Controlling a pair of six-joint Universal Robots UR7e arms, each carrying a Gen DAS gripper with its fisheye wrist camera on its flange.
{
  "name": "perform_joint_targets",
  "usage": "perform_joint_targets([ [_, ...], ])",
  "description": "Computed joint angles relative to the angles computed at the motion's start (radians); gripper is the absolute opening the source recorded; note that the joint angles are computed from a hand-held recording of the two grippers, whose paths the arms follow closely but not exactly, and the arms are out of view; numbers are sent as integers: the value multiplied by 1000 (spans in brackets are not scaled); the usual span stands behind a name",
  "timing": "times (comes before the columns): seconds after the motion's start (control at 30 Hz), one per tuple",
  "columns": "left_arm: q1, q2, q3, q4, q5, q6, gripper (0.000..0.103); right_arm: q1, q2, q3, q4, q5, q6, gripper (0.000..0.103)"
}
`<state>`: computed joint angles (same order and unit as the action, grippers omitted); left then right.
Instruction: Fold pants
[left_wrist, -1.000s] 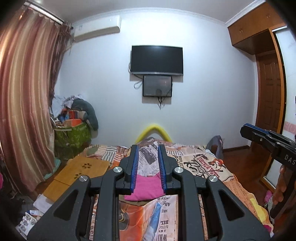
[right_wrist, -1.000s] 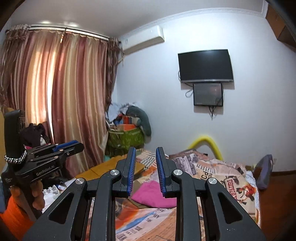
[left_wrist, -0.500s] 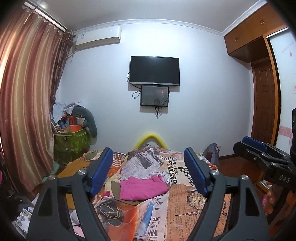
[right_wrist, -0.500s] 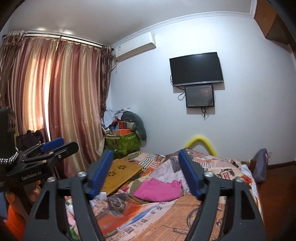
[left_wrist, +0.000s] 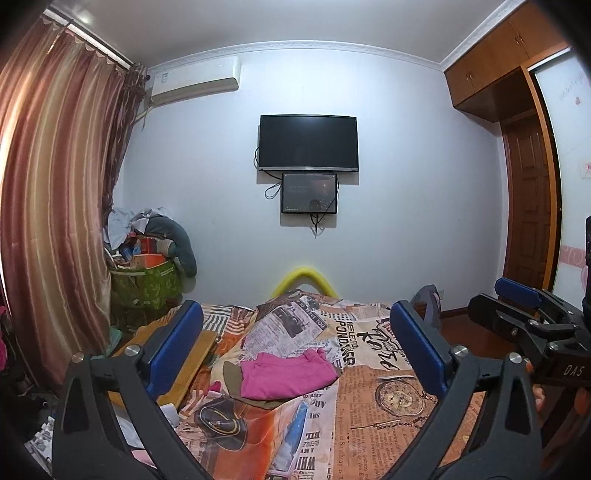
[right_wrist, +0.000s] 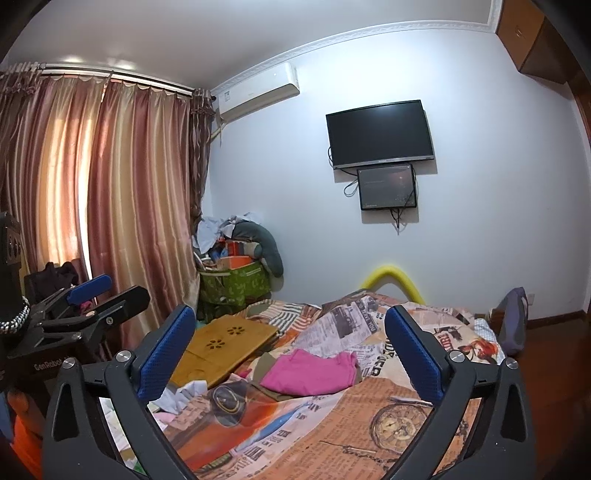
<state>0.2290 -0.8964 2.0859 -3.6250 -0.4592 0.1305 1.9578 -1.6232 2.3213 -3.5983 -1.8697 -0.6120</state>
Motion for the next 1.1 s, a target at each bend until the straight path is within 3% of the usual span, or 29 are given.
perform_joint_targets([
  [1.1, 15, 2, 2, 32, -26, -32, 102, 20, -14, 9, 1, -61, 3, 102],
])
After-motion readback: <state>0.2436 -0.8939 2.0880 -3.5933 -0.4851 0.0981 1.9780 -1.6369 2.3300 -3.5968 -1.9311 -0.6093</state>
